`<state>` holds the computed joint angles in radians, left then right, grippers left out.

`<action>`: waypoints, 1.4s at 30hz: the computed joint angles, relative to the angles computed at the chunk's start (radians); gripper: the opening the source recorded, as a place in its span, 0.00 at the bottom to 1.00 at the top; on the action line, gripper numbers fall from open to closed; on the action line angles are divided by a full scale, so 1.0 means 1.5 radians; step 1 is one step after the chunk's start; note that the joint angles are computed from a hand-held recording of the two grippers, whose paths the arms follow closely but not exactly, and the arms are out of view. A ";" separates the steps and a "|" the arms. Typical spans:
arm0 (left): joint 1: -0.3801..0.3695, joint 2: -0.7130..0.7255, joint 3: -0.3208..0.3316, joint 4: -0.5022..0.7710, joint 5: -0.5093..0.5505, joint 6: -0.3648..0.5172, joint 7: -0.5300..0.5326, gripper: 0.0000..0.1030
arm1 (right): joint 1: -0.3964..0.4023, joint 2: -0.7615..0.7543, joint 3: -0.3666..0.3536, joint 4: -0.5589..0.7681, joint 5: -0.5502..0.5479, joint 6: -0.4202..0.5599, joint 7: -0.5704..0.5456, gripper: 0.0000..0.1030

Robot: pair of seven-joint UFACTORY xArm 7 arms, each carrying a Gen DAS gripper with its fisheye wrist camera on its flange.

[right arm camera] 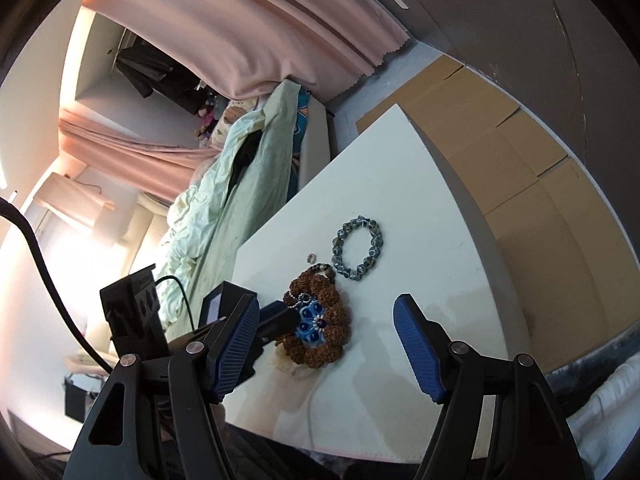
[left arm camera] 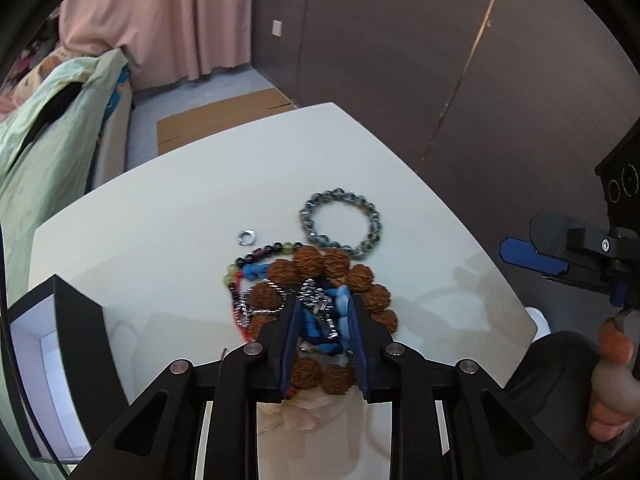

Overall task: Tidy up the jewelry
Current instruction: 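Lift the chain with the left gripper while the right gripper approaches the blue flower pendant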

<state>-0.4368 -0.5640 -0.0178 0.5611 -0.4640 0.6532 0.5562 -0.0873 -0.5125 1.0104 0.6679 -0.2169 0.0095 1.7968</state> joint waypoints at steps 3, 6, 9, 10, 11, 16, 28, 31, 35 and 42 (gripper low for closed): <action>-0.001 0.011 0.000 0.003 -0.001 -0.004 -0.005 0.17 | -0.002 -0.003 0.003 0.001 -0.002 0.002 0.001 0.69; -0.008 0.022 0.011 0.011 -0.023 0.002 0.002 0.16 | 0.002 -0.008 0.000 -0.002 0.001 0.000 0.004 0.69; -0.015 0.045 0.028 0.024 -0.063 0.019 0.020 0.14 | 0.006 -0.014 -0.004 -0.004 0.003 -0.002 0.005 0.69; -0.012 0.048 0.029 0.026 -0.074 0.023 0.021 0.13 | 0.009 -0.016 -0.006 -0.005 0.005 -0.002 0.004 0.69; -0.008 0.050 0.029 0.029 -0.083 0.029 0.020 0.12 | 0.010 -0.018 -0.006 -0.005 0.005 -0.001 0.004 0.69; 0.010 0.022 0.031 0.032 -0.108 0.050 0.025 0.09 | 0.020 -0.026 -0.012 -0.006 0.006 0.008 0.002 0.69; 0.052 -0.021 0.046 0.055 -0.130 0.080 0.029 0.06 | 0.023 -0.009 -0.012 0.016 -0.018 0.047 0.001 0.69; 0.058 -0.024 0.052 0.058 -0.122 0.081 0.033 0.06 | 0.025 -0.007 -0.011 0.023 -0.028 0.060 0.005 0.69; 0.062 -0.040 0.061 0.059 -0.124 0.081 0.027 0.05 | 0.033 0.013 -0.017 0.039 -0.048 0.088 0.002 0.69; 0.053 -0.068 0.074 0.095 -0.133 0.084 0.036 0.05 | 0.013 0.086 -0.003 0.086 -0.112 0.098 0.001 0.69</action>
<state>-0.3578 -0.6664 0.0925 0.7032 -0.6638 0.7788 0.6107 -0.0673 -0.3830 1.0065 0.7971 -0.3856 0.1561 1.7978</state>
